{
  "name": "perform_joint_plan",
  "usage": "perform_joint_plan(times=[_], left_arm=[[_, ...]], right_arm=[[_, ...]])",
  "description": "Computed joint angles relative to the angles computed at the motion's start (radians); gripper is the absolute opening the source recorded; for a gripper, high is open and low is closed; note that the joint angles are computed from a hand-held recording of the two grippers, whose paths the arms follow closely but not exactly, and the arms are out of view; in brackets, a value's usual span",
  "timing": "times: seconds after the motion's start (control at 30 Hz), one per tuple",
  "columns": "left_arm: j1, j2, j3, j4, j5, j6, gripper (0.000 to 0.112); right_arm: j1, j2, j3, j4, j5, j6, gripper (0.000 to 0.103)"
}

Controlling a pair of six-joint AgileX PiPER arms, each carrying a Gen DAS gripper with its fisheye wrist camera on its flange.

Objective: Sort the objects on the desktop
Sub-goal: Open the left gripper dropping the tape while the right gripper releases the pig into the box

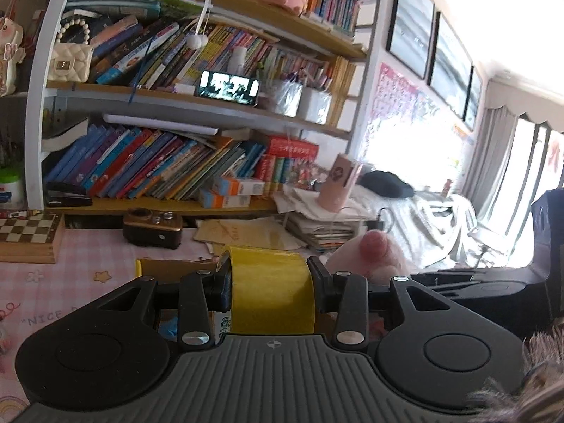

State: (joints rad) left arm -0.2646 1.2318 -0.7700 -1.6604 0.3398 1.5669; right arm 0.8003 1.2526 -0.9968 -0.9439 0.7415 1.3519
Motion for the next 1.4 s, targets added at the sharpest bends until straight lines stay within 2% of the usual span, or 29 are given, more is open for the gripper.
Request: perform_joint_plan(times=[0.07,0.3,0.5,0.63,0.8,1.0,1.2,1.33,1.4], left_arm=[[-0.025,0.046,-0.02,-0.033,-0.04,0.043,0.038],[-0.061,0.194,-0.078,0.062,-0.103,-0.019,0.038],[-0.078,0.284,-0.125,0.318,-0.107,-0.259,0.038],[-0.085,0.321,-0.142,0.486,-0.09,-0.428,0.038],[-0.104,0.339,-0.126,0.531,-0.094,-0.501,0.038],[-0.095,0.353,-0.127,0.586,-0.093,-0.603,0.038],[-0.102,0.356,-0.126,0.561,-0.104,-0.585,0.038],[-0.105,0.351,-0.126,0.601,-0.105,-0.627,0.038],[-0.109,0.341,-0.116,0.569,-0.119,-0.592,0.044]], right_arm=[[-0.053,0.016,-0.001,0.031,-0.055,-0.048,0.061],[-0.184,0.096,-0.032,0.175,-0.191,-0.242,0.061],[-0.254,0.186,-0.086,0.359,-0.256,-0.476,0.061],[-0.277,0.256,-0.137,0.465,-0.255,-0.588,0.061],[-0.306,0.334,-0.21,0.644,-0.225,-0.789,0.061],[-0.327,0.42,-0.306,0.773,-0.146,-0.964,0.062],[-0.327,0.489,-0.382,0.818,-0.069,-1.023,0.062],[-0.317,0.489,-0.38,0.785,-0.068,-0.999,0.066],[-0.315,0.483,-0.371,0.775,-0.077,-0.976,0.068]])
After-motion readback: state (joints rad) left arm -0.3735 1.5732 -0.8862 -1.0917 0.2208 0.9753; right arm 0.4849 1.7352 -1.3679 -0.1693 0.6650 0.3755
